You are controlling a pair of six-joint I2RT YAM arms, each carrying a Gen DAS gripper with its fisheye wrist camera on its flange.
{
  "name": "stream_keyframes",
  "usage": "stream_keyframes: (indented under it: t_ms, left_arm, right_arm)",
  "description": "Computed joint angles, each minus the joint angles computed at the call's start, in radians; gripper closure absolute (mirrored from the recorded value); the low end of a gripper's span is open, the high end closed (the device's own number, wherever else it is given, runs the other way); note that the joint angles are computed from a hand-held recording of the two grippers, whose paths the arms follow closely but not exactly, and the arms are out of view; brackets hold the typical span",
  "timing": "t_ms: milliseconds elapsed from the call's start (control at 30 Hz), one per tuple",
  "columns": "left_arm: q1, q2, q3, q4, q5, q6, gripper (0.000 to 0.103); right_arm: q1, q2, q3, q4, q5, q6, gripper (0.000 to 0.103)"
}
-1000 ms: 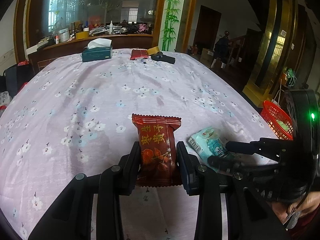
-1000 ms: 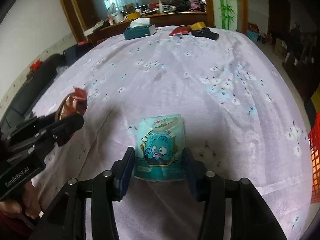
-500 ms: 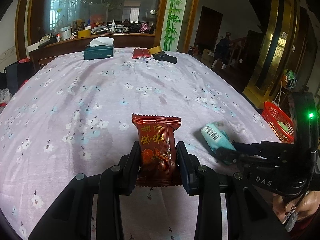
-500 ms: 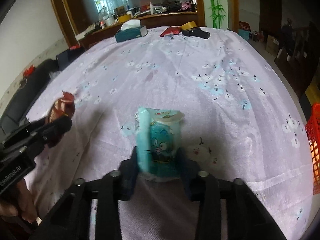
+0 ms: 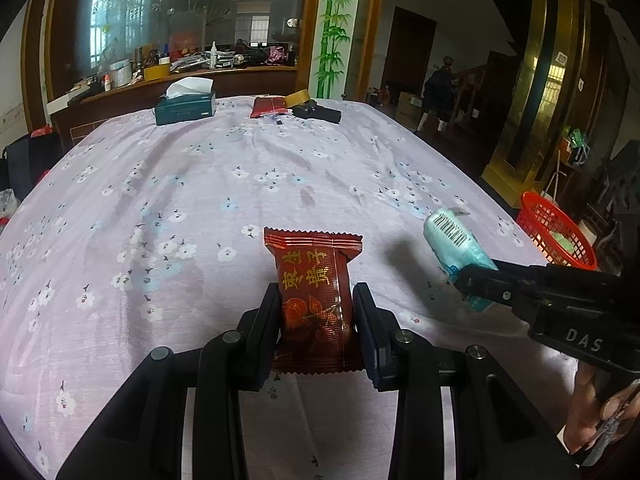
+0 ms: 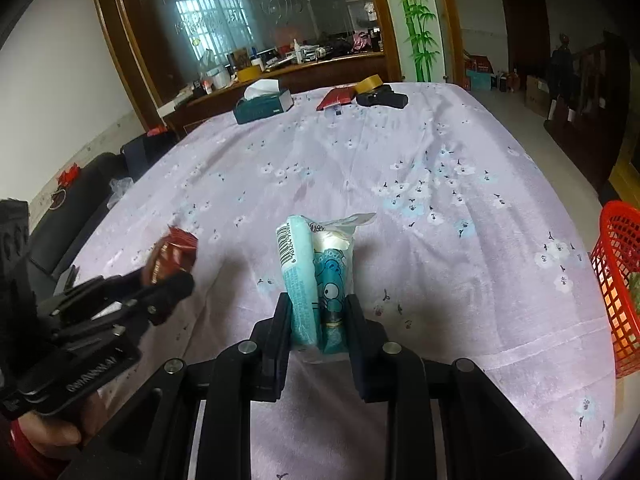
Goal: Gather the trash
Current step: 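Lift the snack packet with the left tool while the right tool lifts the tissue pack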
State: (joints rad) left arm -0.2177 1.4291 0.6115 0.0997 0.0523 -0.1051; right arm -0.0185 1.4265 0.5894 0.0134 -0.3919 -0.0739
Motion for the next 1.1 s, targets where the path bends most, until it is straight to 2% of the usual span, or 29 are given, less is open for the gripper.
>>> stream_keyframes:
  t_ms: [400, 1100]
  left_arm:
    - [-0.05, 0.005, 0.006, -0.004, -0.054, -0.003, 0.069]
    - [-0.084, 0.009, 0.024, -0.016, -0.085, -0.004, 0.069]
  right_arm:
    - [-0.036, -0.026, -0.014, -0.01, -0.036, -0.01, 0.076]
    - [-0.081, -0.084, -0.036, -0.038, -0.071, -0.029, 0.076]
